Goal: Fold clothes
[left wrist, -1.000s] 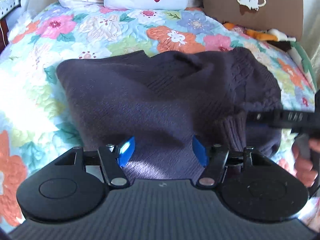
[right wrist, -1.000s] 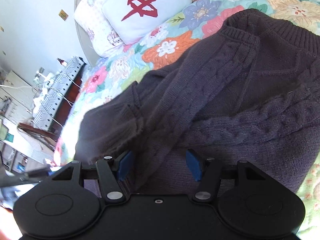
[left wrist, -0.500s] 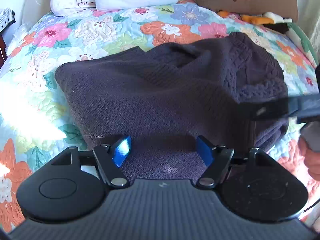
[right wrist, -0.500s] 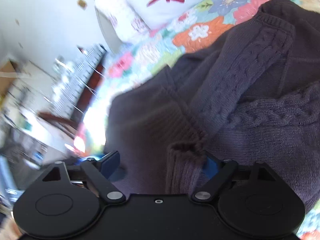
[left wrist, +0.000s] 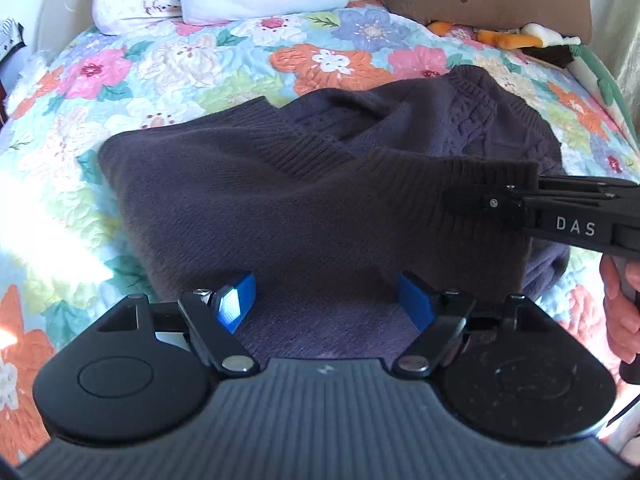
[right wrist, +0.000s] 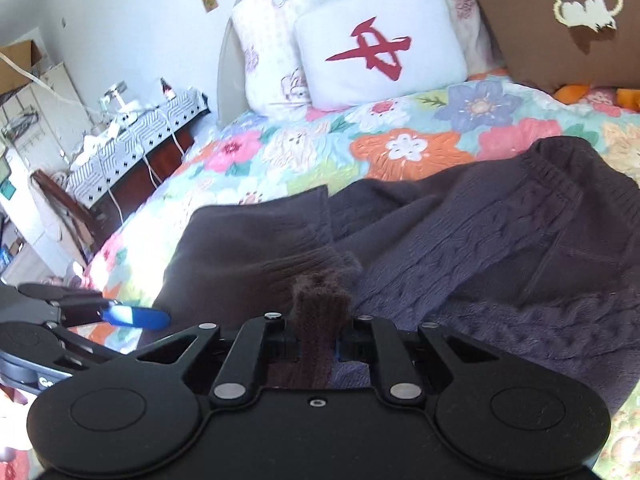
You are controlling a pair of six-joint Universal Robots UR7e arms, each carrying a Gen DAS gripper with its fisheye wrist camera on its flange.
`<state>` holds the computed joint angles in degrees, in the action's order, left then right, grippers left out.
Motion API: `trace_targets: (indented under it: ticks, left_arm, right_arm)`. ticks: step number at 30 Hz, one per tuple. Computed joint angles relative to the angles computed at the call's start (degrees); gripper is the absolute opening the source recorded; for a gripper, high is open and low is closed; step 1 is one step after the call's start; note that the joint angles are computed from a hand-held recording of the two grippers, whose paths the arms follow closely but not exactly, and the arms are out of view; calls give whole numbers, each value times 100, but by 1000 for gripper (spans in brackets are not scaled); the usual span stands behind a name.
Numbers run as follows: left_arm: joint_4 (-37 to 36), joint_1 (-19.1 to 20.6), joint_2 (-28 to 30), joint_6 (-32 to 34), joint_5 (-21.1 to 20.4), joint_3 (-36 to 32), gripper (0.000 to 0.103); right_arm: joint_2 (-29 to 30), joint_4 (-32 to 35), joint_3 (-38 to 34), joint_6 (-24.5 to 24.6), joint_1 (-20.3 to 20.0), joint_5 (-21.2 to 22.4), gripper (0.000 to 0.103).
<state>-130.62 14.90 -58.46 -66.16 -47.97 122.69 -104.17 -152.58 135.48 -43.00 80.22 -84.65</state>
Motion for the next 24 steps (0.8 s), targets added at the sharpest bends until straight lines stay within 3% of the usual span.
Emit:
trace_targets:
  ticks: [5, 11, 16, 19, 24]
  left_arm:
    - [-332, 176, 269, 299, -155, -214, 78]
    - [-606, 107, 415, 643, -239, -301, 78]
    - [-723, 90, 454, 572, -194, -370, 78]
    - [-1003, 158, 355, 551, -359, -364, 78]
    - [-64, 57, 390, 303, -2, -532, 78]
  right_arm:
    - [-154, 179, -32, 84, -191, 10, 14]
    - [-266, 148, -23, -21, -204, 11, 12]
    - [-377, -180, 4, -81, -152, 45, 11]
    - [-455, -722, 77, 301, -161, -66, 10]
    - [-300, -682, -116, 614, -443, -285, 10]
